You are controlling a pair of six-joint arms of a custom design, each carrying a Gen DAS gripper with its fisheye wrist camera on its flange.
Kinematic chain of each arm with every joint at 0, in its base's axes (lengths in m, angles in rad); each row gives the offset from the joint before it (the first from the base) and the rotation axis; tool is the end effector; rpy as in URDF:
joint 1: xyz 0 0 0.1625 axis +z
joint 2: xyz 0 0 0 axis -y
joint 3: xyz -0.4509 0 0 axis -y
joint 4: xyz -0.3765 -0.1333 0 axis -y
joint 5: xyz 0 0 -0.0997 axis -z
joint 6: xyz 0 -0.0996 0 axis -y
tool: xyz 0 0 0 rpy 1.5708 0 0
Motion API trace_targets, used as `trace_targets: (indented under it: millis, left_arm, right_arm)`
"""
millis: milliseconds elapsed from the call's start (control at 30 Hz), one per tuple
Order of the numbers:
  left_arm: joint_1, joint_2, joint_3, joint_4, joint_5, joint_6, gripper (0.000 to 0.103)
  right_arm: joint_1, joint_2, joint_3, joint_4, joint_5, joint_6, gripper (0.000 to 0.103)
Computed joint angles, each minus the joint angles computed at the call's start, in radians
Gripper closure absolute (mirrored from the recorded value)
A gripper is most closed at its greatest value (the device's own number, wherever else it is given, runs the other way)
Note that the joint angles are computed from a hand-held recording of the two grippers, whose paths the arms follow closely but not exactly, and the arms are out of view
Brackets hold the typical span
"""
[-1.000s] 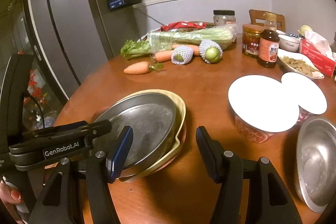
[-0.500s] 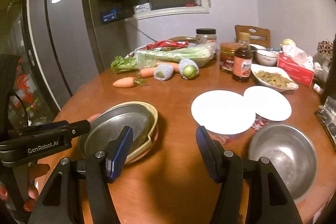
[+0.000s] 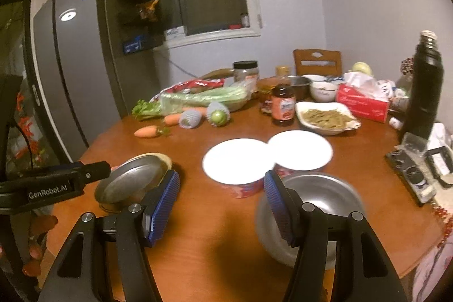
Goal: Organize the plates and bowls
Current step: 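Move the right tool to the rim of the steel mixing bowl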
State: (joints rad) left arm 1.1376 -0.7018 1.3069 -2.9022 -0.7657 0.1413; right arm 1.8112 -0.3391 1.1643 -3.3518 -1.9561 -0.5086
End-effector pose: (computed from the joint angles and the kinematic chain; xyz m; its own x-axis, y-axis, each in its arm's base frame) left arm -0.1389 -0.7889 0.2540 -0.7775 -0.0466 -0.6271 0.4276 0.6920 -0.5816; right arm 0.2868 -0.7673 0.0641 -0.7831 -0.2052 0.5871 -0.5939 0.5272 -0.6078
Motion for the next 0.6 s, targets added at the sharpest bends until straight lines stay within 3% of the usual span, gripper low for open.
trace_targets:
  millis: [400,600]
  left_arm:
    - [-0.041,0.06,-0.036,0.052,-0.007,0.0,0.045]
    - [-0.042,0.087,-0.057,0.115,-0.061,-0.028,0.045]
  right_arm:
    - [-0.058,-0.1,0.117,-0.064,-0.033,0.012,0.039]
    - [-0.085,-0.12,0.129,-0.073,-0.06,0.024,0.039]
